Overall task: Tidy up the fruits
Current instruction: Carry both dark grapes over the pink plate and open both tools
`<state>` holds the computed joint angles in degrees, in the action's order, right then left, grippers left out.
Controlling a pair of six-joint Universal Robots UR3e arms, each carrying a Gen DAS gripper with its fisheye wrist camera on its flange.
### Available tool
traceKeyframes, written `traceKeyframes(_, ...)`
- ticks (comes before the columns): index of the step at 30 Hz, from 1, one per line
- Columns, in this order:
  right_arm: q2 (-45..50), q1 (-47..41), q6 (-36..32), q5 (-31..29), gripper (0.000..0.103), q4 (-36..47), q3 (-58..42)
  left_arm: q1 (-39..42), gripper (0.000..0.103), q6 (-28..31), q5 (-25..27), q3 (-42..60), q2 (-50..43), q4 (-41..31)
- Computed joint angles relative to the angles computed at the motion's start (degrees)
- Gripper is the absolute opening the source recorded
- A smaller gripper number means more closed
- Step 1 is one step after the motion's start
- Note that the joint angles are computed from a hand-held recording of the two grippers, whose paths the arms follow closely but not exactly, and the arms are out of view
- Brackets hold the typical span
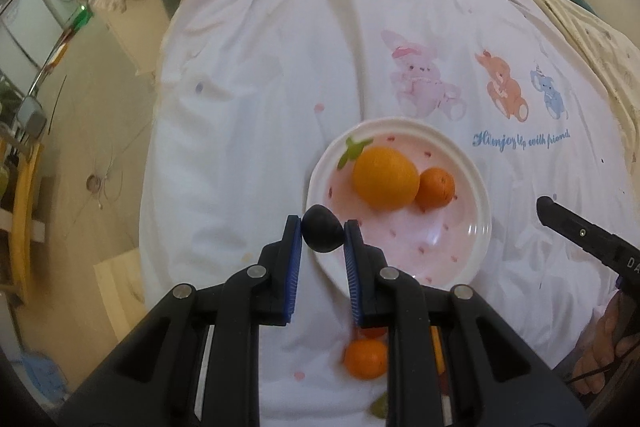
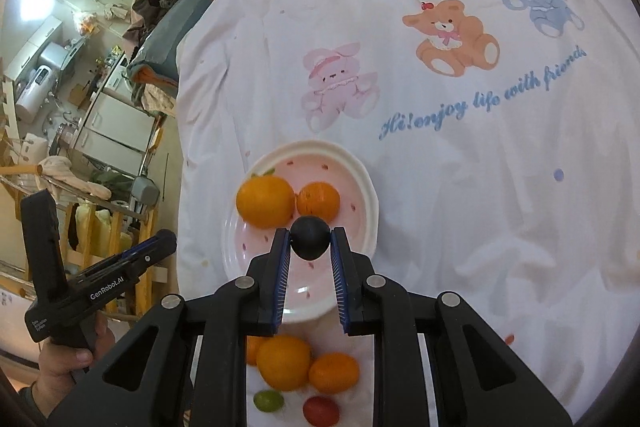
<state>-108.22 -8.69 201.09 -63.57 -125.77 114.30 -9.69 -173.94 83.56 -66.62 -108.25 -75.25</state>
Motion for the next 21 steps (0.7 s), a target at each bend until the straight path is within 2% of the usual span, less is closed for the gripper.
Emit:
traceKeyframes(6,4.7,-0.9,-0.8,0.5,0.022,-1.9,-2.2,-2.1,0.017,0.1,0.5,8.4,-6.7,-1.3)
traceKeyframes(21,18.4,-1.2,-1.4,1.6,0.022,-7.7,-8.4,-3.8,0.017,0.9,-3.3,27.3,-22.4,-4.6)
